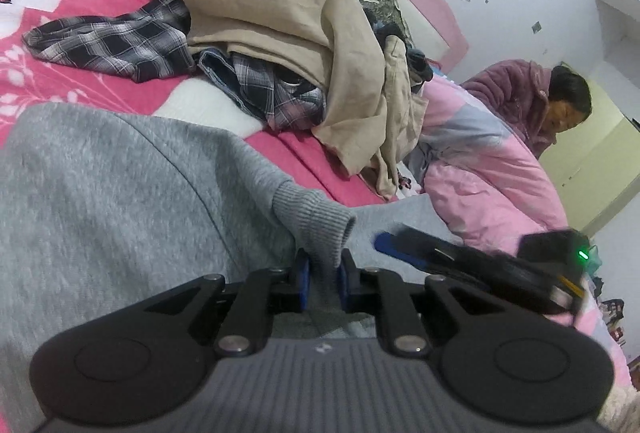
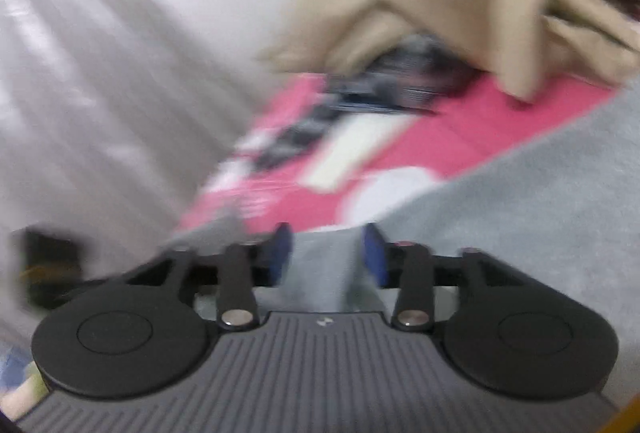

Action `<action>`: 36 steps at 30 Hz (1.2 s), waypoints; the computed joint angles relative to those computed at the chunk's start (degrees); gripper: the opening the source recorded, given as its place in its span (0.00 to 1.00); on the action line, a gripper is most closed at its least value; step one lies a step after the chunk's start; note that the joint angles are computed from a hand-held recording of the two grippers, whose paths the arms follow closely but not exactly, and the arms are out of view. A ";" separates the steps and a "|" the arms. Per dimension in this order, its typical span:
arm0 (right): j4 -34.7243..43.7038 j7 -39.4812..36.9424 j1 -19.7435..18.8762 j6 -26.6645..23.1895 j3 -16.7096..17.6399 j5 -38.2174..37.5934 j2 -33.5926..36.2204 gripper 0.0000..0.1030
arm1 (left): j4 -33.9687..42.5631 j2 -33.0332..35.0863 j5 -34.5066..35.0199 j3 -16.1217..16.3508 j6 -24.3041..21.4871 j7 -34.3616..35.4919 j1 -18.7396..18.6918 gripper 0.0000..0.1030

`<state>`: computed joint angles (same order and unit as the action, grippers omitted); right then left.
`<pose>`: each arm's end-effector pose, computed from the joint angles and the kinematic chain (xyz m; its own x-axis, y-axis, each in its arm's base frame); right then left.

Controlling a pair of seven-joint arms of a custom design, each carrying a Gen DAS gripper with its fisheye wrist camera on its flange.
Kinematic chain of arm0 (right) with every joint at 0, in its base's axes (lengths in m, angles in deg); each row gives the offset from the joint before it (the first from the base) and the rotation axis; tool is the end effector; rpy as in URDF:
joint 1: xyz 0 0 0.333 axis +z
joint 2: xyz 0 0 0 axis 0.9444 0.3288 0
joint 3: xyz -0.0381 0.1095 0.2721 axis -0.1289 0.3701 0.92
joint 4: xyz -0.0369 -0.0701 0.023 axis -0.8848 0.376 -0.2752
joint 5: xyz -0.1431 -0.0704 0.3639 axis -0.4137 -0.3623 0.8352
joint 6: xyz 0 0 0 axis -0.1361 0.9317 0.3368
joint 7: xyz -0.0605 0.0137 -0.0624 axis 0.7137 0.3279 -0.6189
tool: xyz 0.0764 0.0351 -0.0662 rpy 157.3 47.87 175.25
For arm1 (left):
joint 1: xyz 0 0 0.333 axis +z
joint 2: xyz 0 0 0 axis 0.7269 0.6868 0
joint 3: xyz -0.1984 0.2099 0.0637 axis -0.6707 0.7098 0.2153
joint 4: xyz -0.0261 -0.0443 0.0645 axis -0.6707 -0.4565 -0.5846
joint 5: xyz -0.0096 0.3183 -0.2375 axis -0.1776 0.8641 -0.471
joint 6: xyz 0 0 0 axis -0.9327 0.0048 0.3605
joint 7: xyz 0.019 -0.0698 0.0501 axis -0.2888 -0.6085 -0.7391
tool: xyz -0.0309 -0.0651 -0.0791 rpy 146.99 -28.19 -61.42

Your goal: Fold clothes

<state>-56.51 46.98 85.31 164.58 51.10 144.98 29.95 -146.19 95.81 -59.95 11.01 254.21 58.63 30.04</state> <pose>0.6018 0.2213 0.5163 0.4983 -0.5874 -0.6377 -0.7413 0.0927 -0.6647 0.5346 -0.4389 0.5454 -0.2144 -0.7408 0.6366 -0.7600 -0.2828 -0.5851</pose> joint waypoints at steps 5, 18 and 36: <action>4.50 -5.15 0.15 -10.16 0.00 -7.99 2.60 0.71 | -2.73 -0.89 -2.36 -3.01 4.75 2.16 3.00 0.14; 14.38 8.42 -4.20 -30.24 3.56 -9.24 11.23 0.11 | -11.45 3.89 -0.87 -30.09 25.17 0.18 28.51 0.36; -2.99 30.96 -4.09 -26.87 -0.23 2.10 3.79 0.14 | 2.14 0.42 2.20 3.00 -16.44 1.61 -2.55 0.21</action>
<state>-59.50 77.94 81.22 137.71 50.87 147.08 33.73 -144.05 96.23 -57.75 14.01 237.76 60.24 27.49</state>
